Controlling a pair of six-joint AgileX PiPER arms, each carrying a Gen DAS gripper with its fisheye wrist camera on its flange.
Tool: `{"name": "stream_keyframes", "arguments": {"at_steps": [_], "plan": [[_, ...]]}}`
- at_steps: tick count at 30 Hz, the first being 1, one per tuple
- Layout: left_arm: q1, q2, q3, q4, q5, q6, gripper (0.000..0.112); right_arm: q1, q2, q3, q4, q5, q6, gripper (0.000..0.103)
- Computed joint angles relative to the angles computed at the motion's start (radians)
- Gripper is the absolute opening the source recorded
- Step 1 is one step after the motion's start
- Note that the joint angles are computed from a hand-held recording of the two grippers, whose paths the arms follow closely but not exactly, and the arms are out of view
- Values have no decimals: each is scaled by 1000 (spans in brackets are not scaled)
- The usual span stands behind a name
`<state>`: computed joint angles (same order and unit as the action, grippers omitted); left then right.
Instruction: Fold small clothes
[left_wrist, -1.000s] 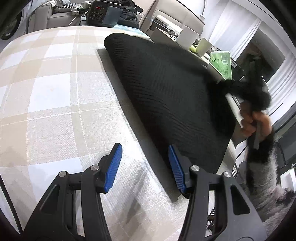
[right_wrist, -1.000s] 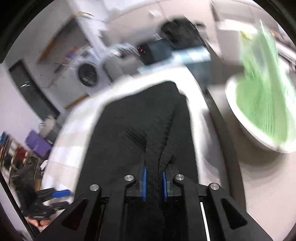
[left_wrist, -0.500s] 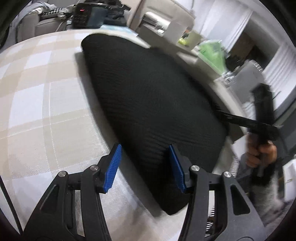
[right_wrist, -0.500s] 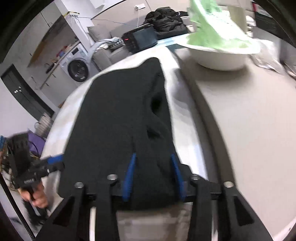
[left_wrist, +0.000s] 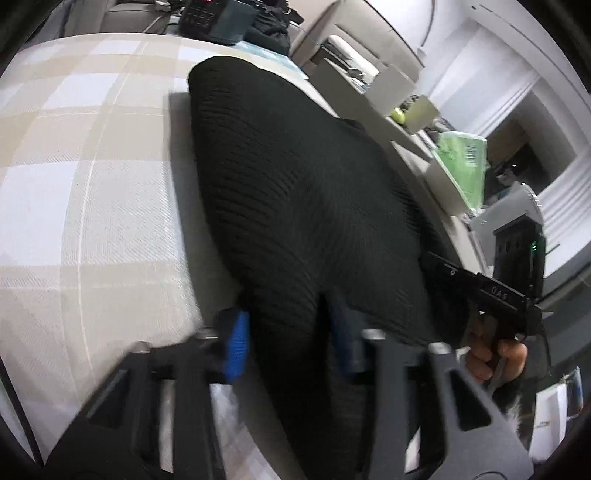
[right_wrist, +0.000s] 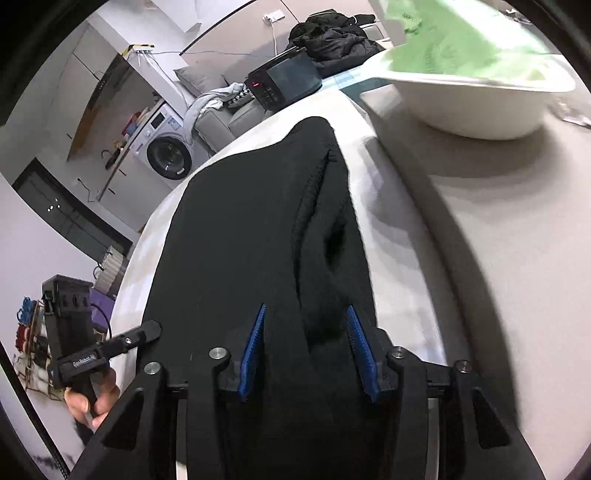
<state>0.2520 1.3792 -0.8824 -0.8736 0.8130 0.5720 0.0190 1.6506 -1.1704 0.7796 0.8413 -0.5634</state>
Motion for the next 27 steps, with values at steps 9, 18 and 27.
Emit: {"name": "stream_keyframes", "arguments": {"at_steps": [9, 18, 27], "plan": [[233, -58, 13, 12, 57, 52, 14, 207, 79, -82, -26, -58, 111, 26], [617, -20, -24, 29, 218, 186, 17, 401, 157, -180, -13, -46, 194, 34], [613, -132, 23, 58, 208, 240, 22, 289, -43, 92, 128, 40, -24, 33]]}}
